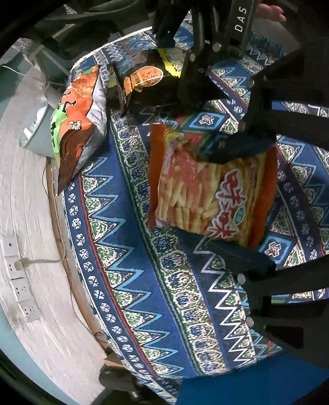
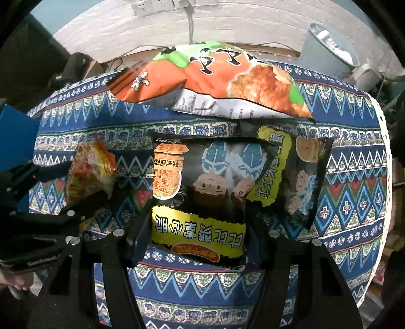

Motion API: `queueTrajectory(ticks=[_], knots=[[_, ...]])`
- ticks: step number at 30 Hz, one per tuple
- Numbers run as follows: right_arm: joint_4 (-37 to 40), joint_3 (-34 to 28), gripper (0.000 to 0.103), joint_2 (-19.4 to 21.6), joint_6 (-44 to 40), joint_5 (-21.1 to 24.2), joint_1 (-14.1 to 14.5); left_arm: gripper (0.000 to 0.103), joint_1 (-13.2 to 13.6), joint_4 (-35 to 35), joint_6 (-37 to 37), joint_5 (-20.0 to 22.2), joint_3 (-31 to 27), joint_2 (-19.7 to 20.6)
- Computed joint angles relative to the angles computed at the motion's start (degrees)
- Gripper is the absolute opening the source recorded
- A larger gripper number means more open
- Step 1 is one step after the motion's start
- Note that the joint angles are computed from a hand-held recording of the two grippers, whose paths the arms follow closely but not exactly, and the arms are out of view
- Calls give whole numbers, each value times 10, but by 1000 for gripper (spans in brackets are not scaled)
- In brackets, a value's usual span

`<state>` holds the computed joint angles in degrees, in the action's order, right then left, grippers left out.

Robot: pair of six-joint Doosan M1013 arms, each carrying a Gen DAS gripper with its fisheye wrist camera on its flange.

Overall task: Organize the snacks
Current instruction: 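Grasp the red stick-snack bag with the left tool while the right tool grasps the black bag, then carry the red and black bags into the box and open both tools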

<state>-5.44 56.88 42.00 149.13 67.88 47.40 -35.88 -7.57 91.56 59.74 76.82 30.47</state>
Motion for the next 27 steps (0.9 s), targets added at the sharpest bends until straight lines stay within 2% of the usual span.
queueTrajectory(ticks=[5, 12, 27], knots=[[-16, -28, 64, 7, -10, 21, 7, 51, -6, 33, -13, -22, 24, -20], [-42, -62, 64, 13, -18, 44, 18, 50, -11, 87, -46, -48, 49, -55], [-90, -112, 64, 20, -45, 53, 39, 50, 8, 124, -103, -56, 76, -107]])
